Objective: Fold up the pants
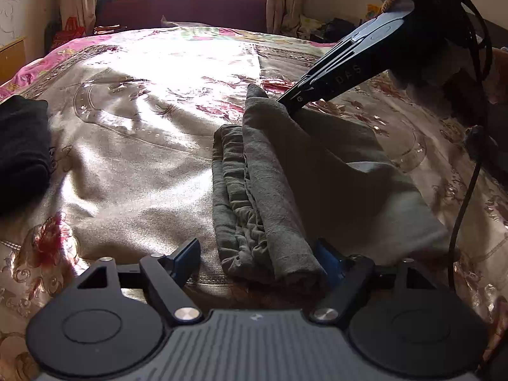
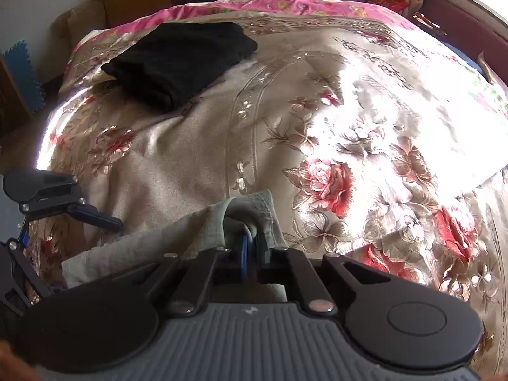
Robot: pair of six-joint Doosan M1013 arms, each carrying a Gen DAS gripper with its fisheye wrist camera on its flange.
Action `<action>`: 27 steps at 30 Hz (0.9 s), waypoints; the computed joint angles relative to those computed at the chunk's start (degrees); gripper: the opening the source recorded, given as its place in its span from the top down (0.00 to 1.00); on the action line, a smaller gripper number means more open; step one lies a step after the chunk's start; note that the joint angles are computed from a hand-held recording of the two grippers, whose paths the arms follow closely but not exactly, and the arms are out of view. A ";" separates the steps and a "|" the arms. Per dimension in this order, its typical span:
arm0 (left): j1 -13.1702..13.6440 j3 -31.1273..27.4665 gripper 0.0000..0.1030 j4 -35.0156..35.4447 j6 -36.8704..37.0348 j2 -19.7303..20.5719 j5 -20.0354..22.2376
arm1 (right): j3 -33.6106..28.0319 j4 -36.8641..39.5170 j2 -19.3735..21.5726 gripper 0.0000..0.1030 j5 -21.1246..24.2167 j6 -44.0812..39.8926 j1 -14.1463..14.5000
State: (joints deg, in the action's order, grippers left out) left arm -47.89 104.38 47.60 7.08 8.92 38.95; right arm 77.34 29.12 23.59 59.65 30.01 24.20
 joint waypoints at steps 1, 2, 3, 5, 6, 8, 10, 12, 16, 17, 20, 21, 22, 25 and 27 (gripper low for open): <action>-0.14 -0.02 0.13 0.11 -0.05 0.11 0.20 | 0.39 0.25 -0.10 0.99 -1.87 2.24 -0.24; -0.23 0.16 0.13 0.64 -0.89 0.13 0.13 | 0.49 -0.61 0.09 0.99 -4.33 6.46 -0.36; -0.21 0.35 0.13 0.96 -1.82 0.09 -0.13 | -0.29 -1.37 0.78 0.99 -4.17 10.70 -0.52; -0.05 0.28 0.13 0.42 -1.31 0.07 -0.22 | -1.17 0.02 1.81 0.98 -2.41 12.91 -1.05; -0.02 0.13 0.13 0.17 -0.48 0.05 -0.07 | -0.35 1.65 1.29 0.98 -2.81 9.51 -1.08; -0.05 0.18 0.13 0.00 -0.08 0.00 -0.06 | 1.04 -0.92 0.17 0.96 -6.65 6.06 -0.02; 0.16 0.09 0.13 -0.78 1.07 -0.21 -0.30 | -0.14 -2.95 0.71 0.90 -6.59 7.84 0.30; 0.17 0.33 0.13 -0.02 0.10 -0.74 -0.21 | -1.46 -0.38 1.29 0.90 -4.94 8.46 -0.41; -0.14 1.23 0.13 2.41 -3.20 -1.87 -0.63 | -5.56 6.93 3.45 0.80 5.60 5.37 -1.82; -0.41 1.24 0.13 3.22 -3.36 -1.94 -0.16 | -6.71 6.52 4.18 0.69 7.73 5.53 -1.63; -1.33 1.00 0.14 5.50 -2.98 -1.84 1.43 | -9.42 2.87 6.04 0.62 11.78 5.87 -0.61; -1.52 1.03 0.14 6.23 -3.13 -1.84 1.56 | -10.15 1.62 6.54 0.62 12.79 6.55 -0.34; -1.67 1.07 0.14 6.87 -3.35 -1.85 1.66 | -10.79 0.55 6.99 0.63 14.18 7.65 -0.19; -2.06 1.61 0.14 9.95 -5.85 -2.23 1.31 | -10.40 -2.25 6.42 0.94 14.64 7.69 0.34; -1.88 2.12 0.14 12.15 -8.67 -2.71 -0.35 | -9.14 -3.14 5.38 0.95 12.44 7.98 0.71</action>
State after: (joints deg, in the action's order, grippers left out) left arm -49.76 106.50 59.74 -1.58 6.22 38.60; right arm 68.21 25.97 28.97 72.09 37.99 24.91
